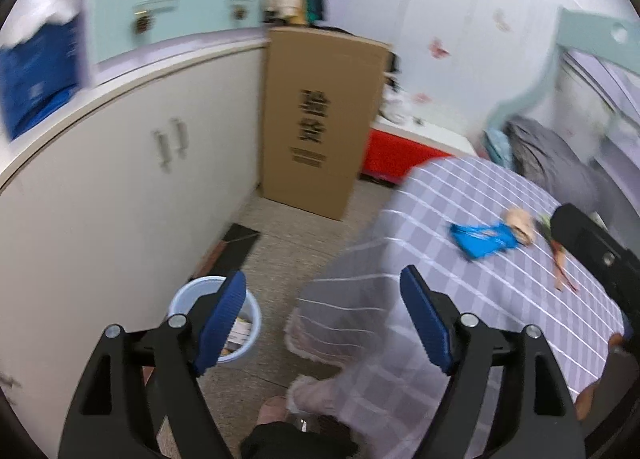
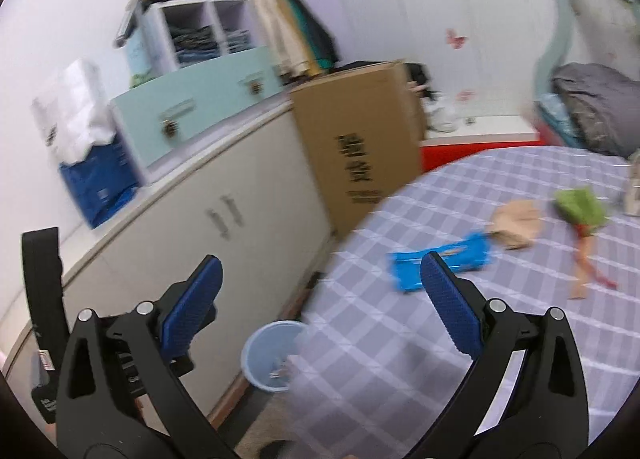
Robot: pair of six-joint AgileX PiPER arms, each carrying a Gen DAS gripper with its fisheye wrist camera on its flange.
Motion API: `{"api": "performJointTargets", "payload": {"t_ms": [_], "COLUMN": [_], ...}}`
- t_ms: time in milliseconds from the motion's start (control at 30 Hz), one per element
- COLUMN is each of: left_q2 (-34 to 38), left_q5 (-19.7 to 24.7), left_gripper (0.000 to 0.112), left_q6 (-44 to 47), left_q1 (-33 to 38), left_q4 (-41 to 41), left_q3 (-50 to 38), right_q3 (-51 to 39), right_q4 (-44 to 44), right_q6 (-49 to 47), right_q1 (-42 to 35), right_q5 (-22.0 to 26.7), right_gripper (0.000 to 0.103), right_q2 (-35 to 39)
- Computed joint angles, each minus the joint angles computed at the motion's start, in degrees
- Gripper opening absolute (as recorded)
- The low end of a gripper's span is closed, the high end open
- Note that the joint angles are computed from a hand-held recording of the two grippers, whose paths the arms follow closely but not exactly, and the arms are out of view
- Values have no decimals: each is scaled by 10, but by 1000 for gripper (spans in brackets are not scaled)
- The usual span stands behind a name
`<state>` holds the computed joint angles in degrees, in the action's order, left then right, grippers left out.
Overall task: Collect trash
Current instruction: 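Return to the table and grasp the blue snack wrapper with the left tool, then grasp the tan cloth with the right tool while the left holds the wrapper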
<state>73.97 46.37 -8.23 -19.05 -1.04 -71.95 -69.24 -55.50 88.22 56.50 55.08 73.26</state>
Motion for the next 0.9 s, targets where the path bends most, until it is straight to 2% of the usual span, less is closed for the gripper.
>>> {"api": "performJointTargets", "payload": {"t_ms": [100,133,267,400,467,533,700,833,900], "left_q2": [38,51,126,173,196,230,290,317,326], "left_q5": [11,13,41,47,51,67,87,95,93], "left_gripper": [78,78,78,78,78,77,62,51,33], "left_q6": [-36,-39,-57,-55,-50,-37,-12,10,24], "left_q1": [-82,-104,-178,-214,-227,-233,-238,-233,-234], "left_q4": [49,60,108,135,144,140,137,118,114], "left_q3": [-39,-50,-116,-153,-172,-206,-265,-301,-314], "right_q3": [43,54,102,113,124,133,137,130,124], "right_q4": [-3,-1,34,91,119,170,230,261,286], "right_q6": [-1,-6,-37,-111,-148,-198,-289,-332,-363], "right_q1": [-15,-23,-85,-161,-203,-269,-350,-378,-396], "right_q5": [51,54,43,54,38,-1,-30,-43,-53], "right_gripper": [97,97,97,97,97,97,97,97,97], "right_q2": [-56,-70,-138,-164,-173,-178,-163,-144,-135]}}
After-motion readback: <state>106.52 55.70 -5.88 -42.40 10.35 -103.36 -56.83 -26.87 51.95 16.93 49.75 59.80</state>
